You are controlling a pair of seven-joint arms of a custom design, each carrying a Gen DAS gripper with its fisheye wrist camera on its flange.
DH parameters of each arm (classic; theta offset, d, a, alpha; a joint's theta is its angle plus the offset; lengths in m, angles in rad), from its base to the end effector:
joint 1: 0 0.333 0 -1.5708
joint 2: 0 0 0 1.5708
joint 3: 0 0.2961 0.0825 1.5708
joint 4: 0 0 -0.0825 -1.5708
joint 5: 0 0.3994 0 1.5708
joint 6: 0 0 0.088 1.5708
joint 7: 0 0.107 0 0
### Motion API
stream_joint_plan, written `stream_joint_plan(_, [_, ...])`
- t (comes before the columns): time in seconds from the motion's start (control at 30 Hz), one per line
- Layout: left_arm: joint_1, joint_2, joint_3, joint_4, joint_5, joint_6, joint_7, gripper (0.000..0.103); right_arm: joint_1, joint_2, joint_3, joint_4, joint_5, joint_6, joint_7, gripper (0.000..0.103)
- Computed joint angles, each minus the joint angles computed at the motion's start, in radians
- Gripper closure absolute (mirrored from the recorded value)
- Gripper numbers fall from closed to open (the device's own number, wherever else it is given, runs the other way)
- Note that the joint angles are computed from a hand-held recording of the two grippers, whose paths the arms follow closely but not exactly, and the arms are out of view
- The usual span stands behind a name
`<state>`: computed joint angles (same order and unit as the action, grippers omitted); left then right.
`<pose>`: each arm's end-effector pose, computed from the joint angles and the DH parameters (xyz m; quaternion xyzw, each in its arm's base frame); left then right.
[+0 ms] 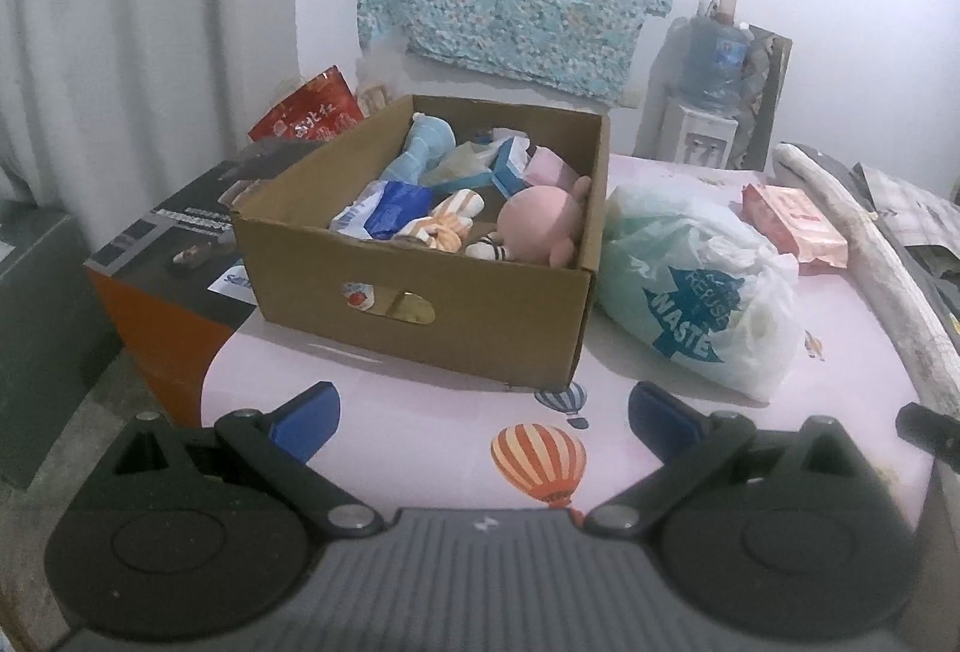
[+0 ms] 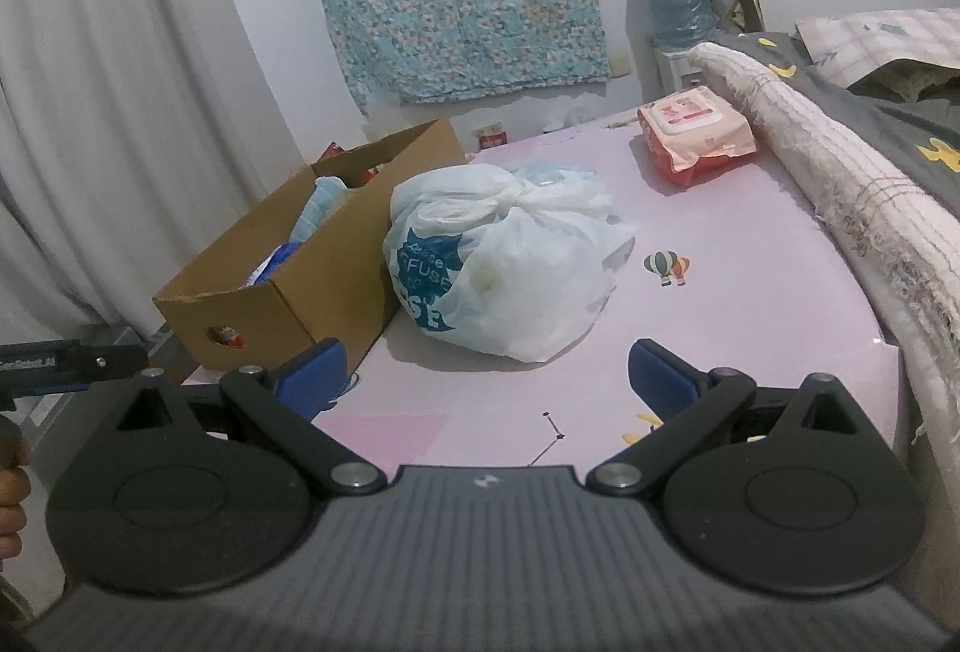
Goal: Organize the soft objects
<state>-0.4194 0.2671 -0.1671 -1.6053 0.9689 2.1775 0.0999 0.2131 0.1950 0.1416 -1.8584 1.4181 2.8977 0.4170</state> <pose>0.5929 -0.3431 0.4979 -0.7658 0.4839 -0.2316 0.3546 0.6270 0.1643 0.4448 -0.6694 0.5378 -0.1277 0.4964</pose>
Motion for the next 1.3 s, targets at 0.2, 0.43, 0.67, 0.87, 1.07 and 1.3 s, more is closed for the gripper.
stream_joint_plan(0.2, [0.009, 0.012, 0.007, 0.015, -0.001, 0.024, 0.021, 0.000, 0.004, 0.017, 0.002, 0.017, -0.052, 0.001, 0.053, 0.002])
stream_joint_plan(0.43, [0.031, 0.030, 0.023, 0.036, -0.025, 0.065, 0.049, 0.000, 0.008, 0.078, 0.011, 0.088, -0.196, 0.007, 0.191, 0.002])
stream_joint_plan(0.67, [0.050, 0.054, 0.045, 0.075, -0.031, 0.095, 0.078, 0.000, -0.004, 0.154, 0.040, 0.185, -0.339, -0.003, 0.316, 0.002])
stream_joint_plan(0.87, [0.061, 0.087, 0.064, 0.125, -0.037, 0.127, 0.098, 0.000, -0.009, 0.210, 0.052, 0.266, -0.467, -0.024, 0.421, 0.003])
stream_joint_plan(1.07, [0.061, 0.099, 0.096, 0.150, 0.017, 0.156, 0.074, 0.000, -0.020, 0.269, 0.072, 0.368, -0.556, -0.037, 0.469, 0.005])
stream_joint_plan(1.3, [0.088, 0.111, 0.123, 0.171, 0.056, 0.172, 0.063, 0.000, 0.006, 0.409, 0.061, 0.594, -0.710, -0.128, 0.568, 0.018])
